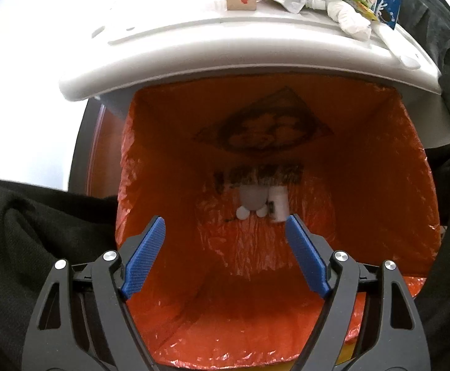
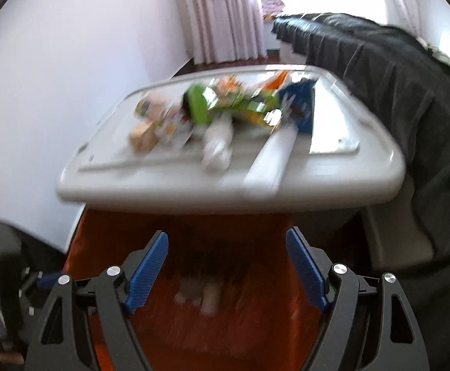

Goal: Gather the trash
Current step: 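Drop the blue bottle from the left tool into the bin while the right tool drops the canister, then grasp the white foam tube with the right tool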

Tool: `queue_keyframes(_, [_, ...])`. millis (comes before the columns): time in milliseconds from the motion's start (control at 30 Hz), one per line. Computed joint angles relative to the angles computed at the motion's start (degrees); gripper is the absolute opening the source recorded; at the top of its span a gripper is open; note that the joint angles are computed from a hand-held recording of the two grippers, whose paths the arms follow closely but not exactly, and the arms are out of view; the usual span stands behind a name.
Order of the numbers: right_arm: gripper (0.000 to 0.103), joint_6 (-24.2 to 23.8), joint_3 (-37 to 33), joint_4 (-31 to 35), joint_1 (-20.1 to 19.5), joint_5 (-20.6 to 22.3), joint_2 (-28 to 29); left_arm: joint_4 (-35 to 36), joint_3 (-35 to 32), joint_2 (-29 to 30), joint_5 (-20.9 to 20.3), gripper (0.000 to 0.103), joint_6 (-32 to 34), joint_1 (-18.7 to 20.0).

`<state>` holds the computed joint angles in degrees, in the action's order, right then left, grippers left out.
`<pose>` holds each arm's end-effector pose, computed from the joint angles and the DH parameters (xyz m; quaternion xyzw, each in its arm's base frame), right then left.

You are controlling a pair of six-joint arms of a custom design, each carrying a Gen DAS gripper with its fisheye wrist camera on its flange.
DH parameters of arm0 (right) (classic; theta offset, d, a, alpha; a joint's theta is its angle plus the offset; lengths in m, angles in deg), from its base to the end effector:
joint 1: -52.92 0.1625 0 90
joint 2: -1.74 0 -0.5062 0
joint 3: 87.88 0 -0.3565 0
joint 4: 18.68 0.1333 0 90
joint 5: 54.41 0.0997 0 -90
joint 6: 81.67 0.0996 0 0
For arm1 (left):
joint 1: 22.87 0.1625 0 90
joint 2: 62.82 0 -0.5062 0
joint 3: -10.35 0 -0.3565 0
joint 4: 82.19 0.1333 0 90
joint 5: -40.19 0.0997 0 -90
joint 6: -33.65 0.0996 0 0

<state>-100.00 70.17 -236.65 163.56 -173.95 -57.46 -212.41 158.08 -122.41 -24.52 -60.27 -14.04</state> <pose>0.1964 -0.2825 0.2179 0.2518 -0.9037 0.2480 0.2418 -0.2376 -0.2149 0.1084 -0.0107 0.8960 -0.1829 0.4045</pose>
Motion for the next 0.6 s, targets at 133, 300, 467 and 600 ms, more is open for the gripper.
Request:
queue_keyframes(133, [0.078,-0.49,-7.12,5.2,-0.19,-3.14,-0.64,-0.15,-0.06,-0.13,3.08,0.082,1.25,-0.06])
queue_keyframes(300, [0.073,3.46,-15.16,16.1,-1.8,-6.58,0.84,0.4,-0.06,-0.11,4.64,0.084,1.79,-0.98])
queue_keyframes(467, [0.066,11.25,-22.47,31.96,-3.06,-12.08,3.86,-1.08,1.31,-0.8,4.52,0.084,0.75,-1.38])
queue_keyframes(600, [0.04,9.85,-22.42,29.39,-3.16,-13.3,6.67,-2.12,2.03,-0.98,5.37,0.084,-0.14,-1.84])
